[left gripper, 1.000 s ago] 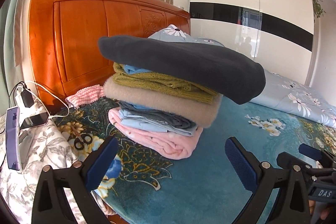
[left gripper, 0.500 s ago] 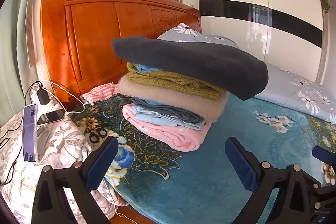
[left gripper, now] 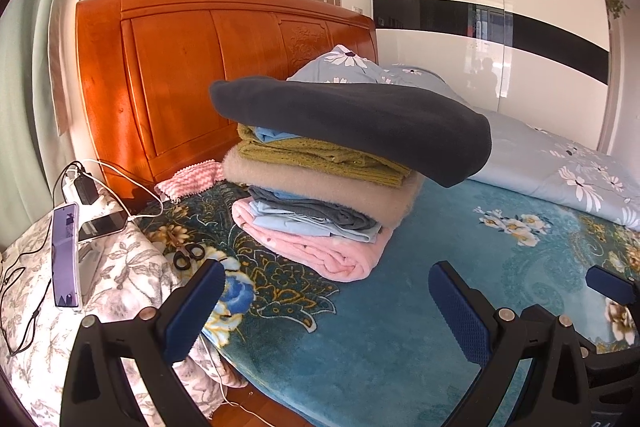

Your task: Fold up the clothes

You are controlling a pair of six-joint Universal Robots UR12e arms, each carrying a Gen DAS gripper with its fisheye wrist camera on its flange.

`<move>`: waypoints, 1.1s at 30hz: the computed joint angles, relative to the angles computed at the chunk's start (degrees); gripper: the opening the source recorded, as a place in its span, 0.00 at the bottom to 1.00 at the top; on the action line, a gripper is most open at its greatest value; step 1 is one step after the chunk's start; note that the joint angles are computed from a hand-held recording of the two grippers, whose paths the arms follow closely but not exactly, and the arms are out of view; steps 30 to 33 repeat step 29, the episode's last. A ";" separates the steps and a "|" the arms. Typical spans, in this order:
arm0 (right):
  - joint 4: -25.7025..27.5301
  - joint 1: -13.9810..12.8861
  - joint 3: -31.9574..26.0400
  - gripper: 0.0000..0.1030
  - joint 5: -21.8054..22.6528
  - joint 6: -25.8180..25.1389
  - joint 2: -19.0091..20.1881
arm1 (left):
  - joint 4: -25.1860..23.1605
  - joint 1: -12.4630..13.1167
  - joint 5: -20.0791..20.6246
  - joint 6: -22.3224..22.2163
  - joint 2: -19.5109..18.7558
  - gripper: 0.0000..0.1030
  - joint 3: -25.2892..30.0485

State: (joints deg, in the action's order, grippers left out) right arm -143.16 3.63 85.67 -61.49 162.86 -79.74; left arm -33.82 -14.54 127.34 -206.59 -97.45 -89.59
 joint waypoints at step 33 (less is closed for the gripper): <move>0.42 1.12 -0.14 1.00 -2.96 -2.66 -0.53 | -2.14 0.44 0.78 -1.30 0.53 1.00 -0.86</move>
